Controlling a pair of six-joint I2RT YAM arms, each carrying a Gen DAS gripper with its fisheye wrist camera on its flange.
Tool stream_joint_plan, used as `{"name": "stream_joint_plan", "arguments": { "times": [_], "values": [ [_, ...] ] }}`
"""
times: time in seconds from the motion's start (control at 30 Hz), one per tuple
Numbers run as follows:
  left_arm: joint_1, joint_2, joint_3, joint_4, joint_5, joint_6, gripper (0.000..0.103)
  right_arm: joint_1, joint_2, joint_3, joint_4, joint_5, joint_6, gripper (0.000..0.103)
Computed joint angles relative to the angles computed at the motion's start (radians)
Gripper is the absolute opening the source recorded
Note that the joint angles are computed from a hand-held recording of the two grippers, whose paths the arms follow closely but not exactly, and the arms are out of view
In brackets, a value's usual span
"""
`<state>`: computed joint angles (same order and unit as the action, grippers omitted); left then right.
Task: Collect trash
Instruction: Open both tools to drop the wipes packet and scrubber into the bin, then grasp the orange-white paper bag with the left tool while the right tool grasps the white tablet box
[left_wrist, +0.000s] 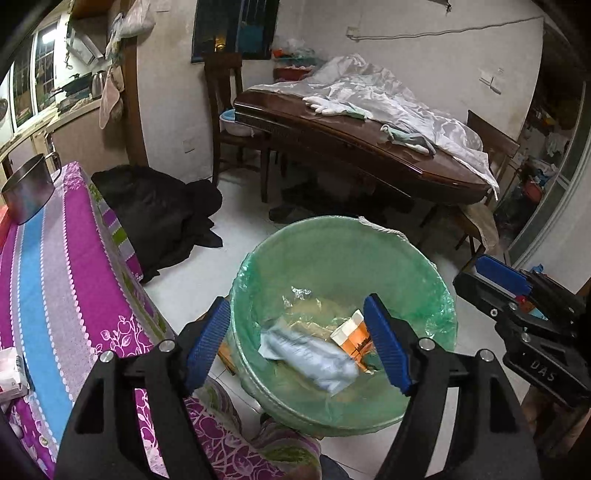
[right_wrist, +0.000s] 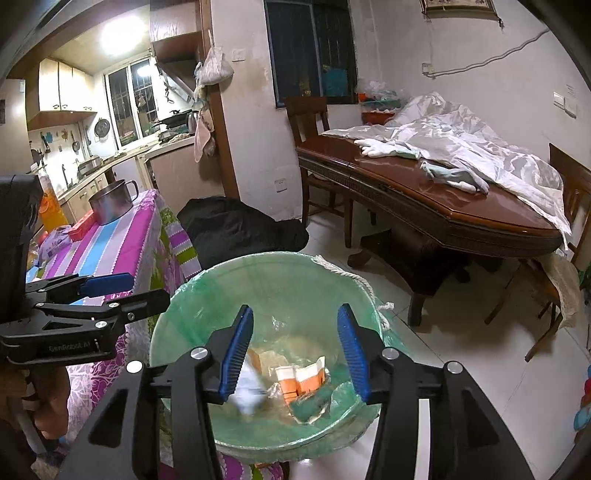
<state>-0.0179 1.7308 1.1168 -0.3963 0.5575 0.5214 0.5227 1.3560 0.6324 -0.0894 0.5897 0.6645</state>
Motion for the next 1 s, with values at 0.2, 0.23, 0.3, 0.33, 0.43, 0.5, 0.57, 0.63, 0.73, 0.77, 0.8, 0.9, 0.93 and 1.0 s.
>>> {"name": "stream_joint_plan", "arguments": {
  "times": [0.2,0.23,0.3,0.33,0.43,0.5,0.57,0.63,0.73,0.77,0.8,0.9,0.93,1.0],
  "values": [
    [0.003,-0.022,-0.020,0.007,0.003,0.011,0.071,0.032,-0.028,0.006,-0.039,0.033,0.016,0.049],
    [0.005,-0.026,-0.022,0.007,0.006,0.012,0.071,0.037,-0.031,0.008,-0.046,0.037,0.018,0.049],
    [0.008,-0.035,-0.031,0.010,0.007,0.014,0.071,0.049,-0.036,0.011,-0.058,0.047,0.026,0.049],
    [0.011,-0.038,-0.032,0.011,0.007,0.015,0.071,0.057,-0.041,0.011,-0.063,0.053,0.032,0.049],
    [0.021,-0.050,-0.039,0.012,0.003,0.027,0.071,0.083,-0.061,0.007,-0.074,0.072,0.050,0.051],
    [0.040,-0.067,-0.051,0.009,0.008,0.044,0.071,0.110,-0.078,0.001,-0.078,0.094,0.069,0.056],
    [0.084,-0.085,-0.061,0.000,0.033,0.072,0.075,0.153,-0.089,-0.003,-0.075,0.121,0.091,0.061],
    [0.125,-0.094,-0.059,-0.015,0.053,0.091,0.077,0.199,-0.081,0.005,-0.068,0.143,0.108,0.069],
    [0.221,-0.088,-0.035,-0.067,0.092,0.154,0.078,0.281,-0.040,0.032,-0.039,0.175,0.127,0.076],
    [0.252,-0.082,-0.022,-0.086,0.105,0.175,0.078,0.308,-0.021,0.043,-0.020,0.181,0.126,0.077],
    [0.283,-0.074,-0.010,-0.104,0.115,0.197,0.078,0.328,0.000,0.061,-0.007,0.184,0.123,0.080],
    [0.400,-0.033,0.051,-0.162,0.151,0.271,0.078,0.387,0.074,0.117,0.041,0.187,0.109,0.083],
    [0.453,-0.002,0.093,-0.195,0.165,0.298,0.078,0.401,0.101,0.137,0.059,0.181,0.102,0.084],
    [0.533,0.055,0.169,-0.248,0.189,0.334,0.078,0.423,0.157,0.183,0.088,0.165,0.084,0.084]
  ]
}}
